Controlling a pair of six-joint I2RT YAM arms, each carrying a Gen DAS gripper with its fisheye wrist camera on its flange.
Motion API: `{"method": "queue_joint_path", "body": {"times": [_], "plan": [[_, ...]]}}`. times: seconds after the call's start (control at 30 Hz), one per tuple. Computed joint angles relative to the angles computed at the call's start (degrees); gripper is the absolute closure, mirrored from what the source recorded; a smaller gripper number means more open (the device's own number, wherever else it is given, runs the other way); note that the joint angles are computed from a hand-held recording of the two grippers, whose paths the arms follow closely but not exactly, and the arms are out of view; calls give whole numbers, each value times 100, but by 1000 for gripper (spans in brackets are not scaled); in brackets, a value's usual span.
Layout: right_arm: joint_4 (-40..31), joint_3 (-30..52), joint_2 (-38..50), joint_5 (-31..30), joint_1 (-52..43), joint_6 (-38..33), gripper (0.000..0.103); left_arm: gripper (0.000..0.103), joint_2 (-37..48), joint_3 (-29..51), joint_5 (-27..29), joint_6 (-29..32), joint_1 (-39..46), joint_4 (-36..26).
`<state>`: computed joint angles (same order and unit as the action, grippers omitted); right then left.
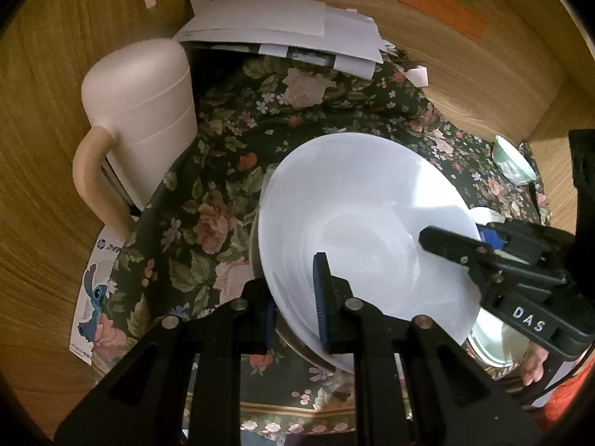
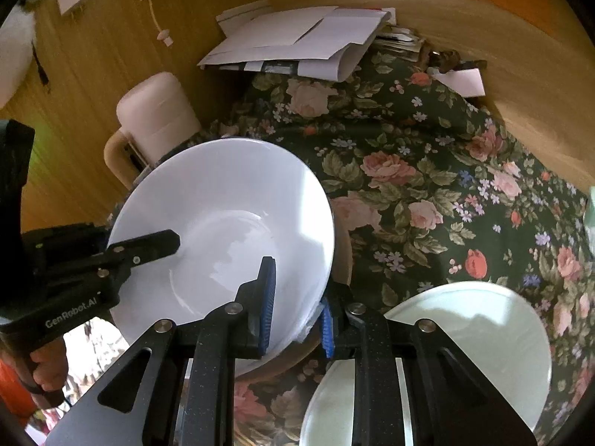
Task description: Organize plates and bowls
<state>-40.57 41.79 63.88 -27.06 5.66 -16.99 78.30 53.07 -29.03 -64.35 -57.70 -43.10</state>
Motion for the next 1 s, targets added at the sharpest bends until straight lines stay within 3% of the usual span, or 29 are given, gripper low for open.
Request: {"method": "queue_joint_path", "body": {"times": [0.33, 0.6, 0.73, 0.83, 1.0], "plan": [[-247, 291, 32, 280, -78, -436, 81, 89, 72, 34, 64, 152, 143, 79], [-440, 444, 14, -10, -500, -675, 76, 89, 298, 347, 133, 310, 283, -144], [-467, 394, -68, -193, -822, -771, 66, 72, 360, 477, 167, 211, 241, -212], [-459, 361, -172, -495, -1138, -839, 55, 57, 454, 773, -214, 91, 74, -524], [-617, 497, -266, -847, -1720, -1102, 45, 49, 512, 1355, -845, 203, -228, -913]]}}
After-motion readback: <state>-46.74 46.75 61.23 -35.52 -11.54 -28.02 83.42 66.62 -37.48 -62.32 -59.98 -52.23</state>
